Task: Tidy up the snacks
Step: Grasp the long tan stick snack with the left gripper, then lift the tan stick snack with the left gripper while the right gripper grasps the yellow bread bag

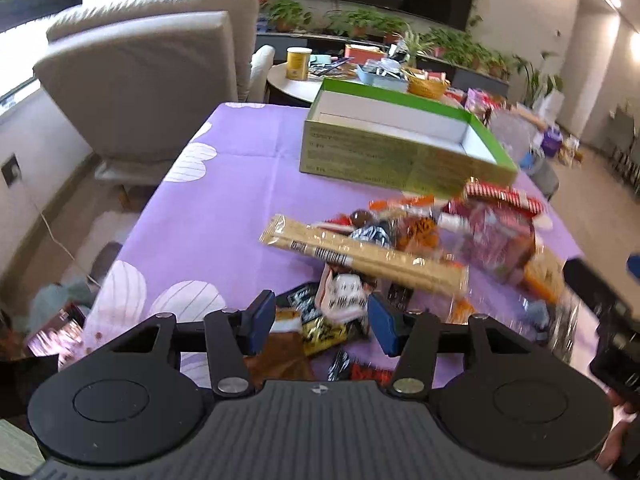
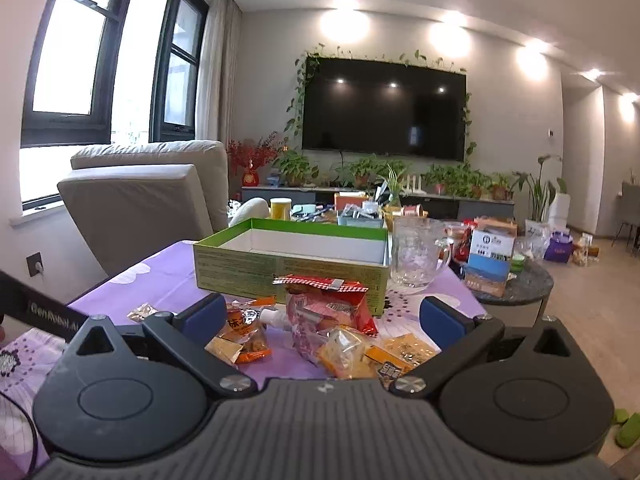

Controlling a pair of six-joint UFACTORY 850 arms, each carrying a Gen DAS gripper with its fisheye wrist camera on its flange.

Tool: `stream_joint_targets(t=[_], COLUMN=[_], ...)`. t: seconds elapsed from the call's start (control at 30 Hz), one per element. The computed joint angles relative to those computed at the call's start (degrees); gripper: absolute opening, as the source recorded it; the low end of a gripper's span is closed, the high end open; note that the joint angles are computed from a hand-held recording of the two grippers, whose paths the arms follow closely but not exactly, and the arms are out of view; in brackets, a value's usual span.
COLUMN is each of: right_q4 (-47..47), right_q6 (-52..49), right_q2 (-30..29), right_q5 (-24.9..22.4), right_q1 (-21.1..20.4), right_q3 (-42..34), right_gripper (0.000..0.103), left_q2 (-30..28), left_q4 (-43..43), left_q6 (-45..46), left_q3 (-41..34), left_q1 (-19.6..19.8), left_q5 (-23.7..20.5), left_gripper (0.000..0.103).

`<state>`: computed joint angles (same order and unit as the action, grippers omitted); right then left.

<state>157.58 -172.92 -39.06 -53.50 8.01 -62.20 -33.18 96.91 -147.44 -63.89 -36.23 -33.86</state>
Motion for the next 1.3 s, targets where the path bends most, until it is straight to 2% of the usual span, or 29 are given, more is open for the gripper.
stream_joint_targets(t=[0.23, 0.47, 0.73, 0.9, 1.0, 1.03, 1.13, 1.2, 1.3], right_q4=[0.93, -0.04, -0.89, -2.74, -3.74, -3.94, -4.94, -5.48, -6.47], right_q6=[2.71, 5.36, 7.10, 9.17, 9.96, 10.08, 10.70, 10.72, 10.71], right_q2=[-1.35, -3.06, -4.09, -4.73, -5.12, -5.23, -5.55, -5.65, -5.84], right_q5=[3.90, 7.36, 8.95, 10.23, 10.51, 10.66, 11.54, 12.47, 13.81], right_q1=[0.31, -0.13, -0.67, -0.87, -0.66, -0.52, -0.15, 0.05, 0.08], right_q3=[-3.55, -6.16, -7.95, -9.71, -10.69, -11.04, -11.97, -12.26, -12.34], right_gripper=[0.080, 0.080, 0.080, 0.080, 0.080, 0.080, 0.080, 0.080, 0.080], left_q2=[-1.91, -5.83, -10.43, -11.68, -11.43, -11.31, -10.41, -9.06, -7.93], left_q4=[0.64, -7.39, -25.00, -28.96, -27.66, -26.60, -22.59, -16.16, -12.37], left_q6=[-4.80, -2.55, 16.19, 20.90, 20.51, 20.63, 18.50, 11.87, 9.03], left_q3=[-3.97, -10.35, -18.02, -19.83, -19.14, -18.87, -17.23, -14.82, -13.11], left_q1=[2.84, 5.29, 6.49, 6.84, 7.71, 7.71, 7.53, 7.82, 7.66], left_q5=[4.98, 9.95, 11.30, 10.90, 12.99, 12.82, 12.40, 13.83, 12.83], left_gripper=[0.051, 0.054, 0.055, 0.053, 0.040, 0.031, 0.015, 0.013, 0.013])
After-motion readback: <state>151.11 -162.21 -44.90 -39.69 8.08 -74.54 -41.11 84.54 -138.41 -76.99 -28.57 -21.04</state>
